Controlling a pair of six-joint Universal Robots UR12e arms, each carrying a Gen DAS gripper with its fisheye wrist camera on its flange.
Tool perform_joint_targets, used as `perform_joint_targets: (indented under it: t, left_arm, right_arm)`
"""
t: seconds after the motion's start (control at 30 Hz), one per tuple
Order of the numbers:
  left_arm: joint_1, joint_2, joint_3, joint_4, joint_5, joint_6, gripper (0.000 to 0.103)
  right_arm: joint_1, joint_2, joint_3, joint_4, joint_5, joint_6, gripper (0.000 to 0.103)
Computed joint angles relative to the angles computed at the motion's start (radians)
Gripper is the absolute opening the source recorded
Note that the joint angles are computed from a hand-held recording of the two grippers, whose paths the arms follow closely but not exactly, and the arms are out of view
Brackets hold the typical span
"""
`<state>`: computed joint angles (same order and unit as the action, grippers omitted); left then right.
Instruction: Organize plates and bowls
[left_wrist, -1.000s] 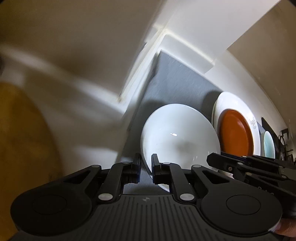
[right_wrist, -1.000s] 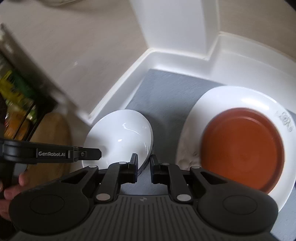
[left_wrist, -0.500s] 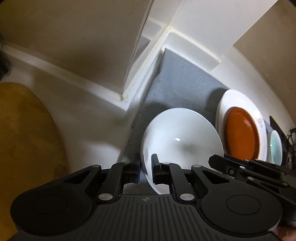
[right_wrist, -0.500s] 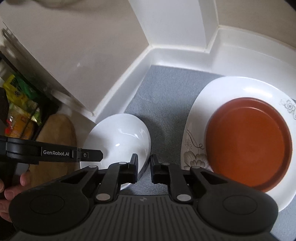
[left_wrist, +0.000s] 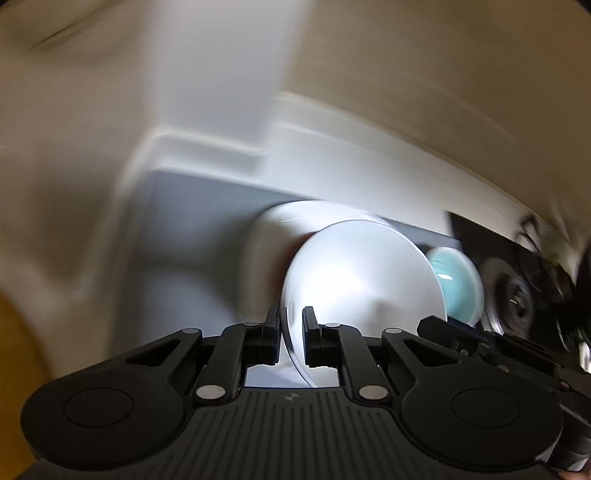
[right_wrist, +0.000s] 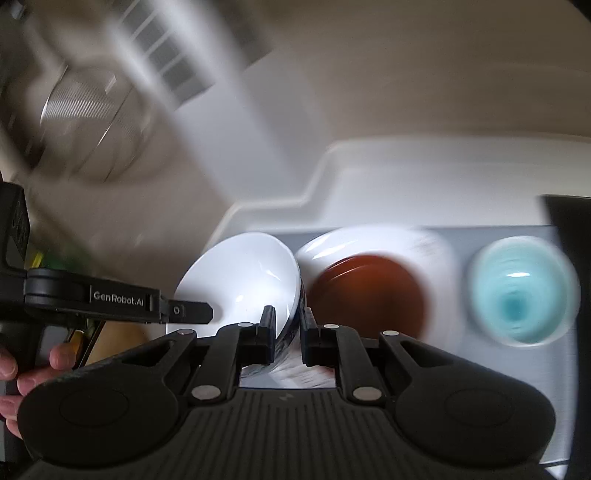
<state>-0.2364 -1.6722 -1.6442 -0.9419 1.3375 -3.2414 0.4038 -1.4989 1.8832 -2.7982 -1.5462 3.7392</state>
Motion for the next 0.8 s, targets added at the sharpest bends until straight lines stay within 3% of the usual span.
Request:
perform_joint_targets:
  t: [0.17,0.4,0.67,0.8]
  left_arm:
    - [-0.08,-0.098,0.115,-0.026,-0.038,0.067,0.012]
    - [-0.175,-0.202,0.209,-0.091,0.005,0.143,0.012]
    - [-0.224,-0.259,0.239,-0.102,0.095,0.155,0.012]
    - [-0.236,-0.277,0.253,-0.094,0.121,0.151,0.012]
  right_arm:
    - [-0.063,-0.076,0.084,-0.032,-0.088,0.053,0.014]
    - [-0.141,-0.117,0.182,-0.053,-0.131,0.1,0.014]
    - [-0.171,-0.092,0.245,-0.13,-0.111,0.168,0.012]
    - [-0.167,-0.087,0.242,-0.116,-0.13,0.139,0.01]
